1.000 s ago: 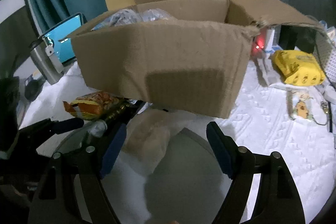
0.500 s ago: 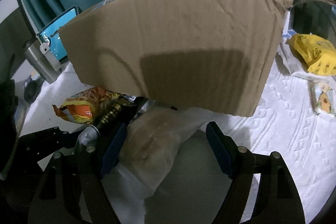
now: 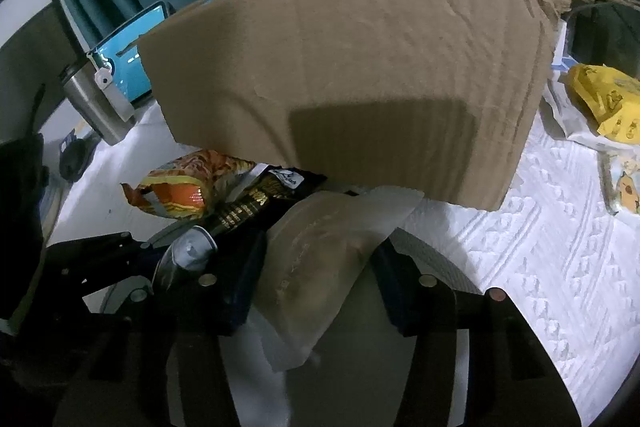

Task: Organize snacks
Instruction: 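Grasp a dark snack bar with the left tool while the right tool grasps a clear bag, then lift both held items and carry them toward the cardboard box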

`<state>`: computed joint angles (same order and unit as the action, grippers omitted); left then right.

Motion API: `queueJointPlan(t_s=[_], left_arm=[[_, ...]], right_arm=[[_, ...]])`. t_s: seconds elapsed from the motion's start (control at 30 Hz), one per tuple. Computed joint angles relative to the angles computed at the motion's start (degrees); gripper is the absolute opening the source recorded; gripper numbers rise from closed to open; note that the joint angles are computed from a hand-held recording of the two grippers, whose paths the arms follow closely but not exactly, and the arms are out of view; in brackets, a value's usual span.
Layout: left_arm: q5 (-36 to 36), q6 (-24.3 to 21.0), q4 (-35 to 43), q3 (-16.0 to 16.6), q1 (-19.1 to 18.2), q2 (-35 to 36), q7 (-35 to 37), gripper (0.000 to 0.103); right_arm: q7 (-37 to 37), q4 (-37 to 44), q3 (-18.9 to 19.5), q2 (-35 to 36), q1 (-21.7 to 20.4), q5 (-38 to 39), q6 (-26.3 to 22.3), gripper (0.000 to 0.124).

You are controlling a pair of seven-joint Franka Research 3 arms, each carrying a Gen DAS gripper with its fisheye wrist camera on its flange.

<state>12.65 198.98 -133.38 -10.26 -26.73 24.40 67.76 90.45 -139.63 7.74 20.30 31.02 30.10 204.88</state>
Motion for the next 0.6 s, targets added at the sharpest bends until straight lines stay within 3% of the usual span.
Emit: queueJointPlan(t_s=[0.6], left_arm=[[-3.33,1.93,-4.29,1.23,-2.22,-3.18,2.56,0.030]], right_arm=[[-0.39,-5.83,0.96,-3.93,1.58,3.11,4.54,0.048]])
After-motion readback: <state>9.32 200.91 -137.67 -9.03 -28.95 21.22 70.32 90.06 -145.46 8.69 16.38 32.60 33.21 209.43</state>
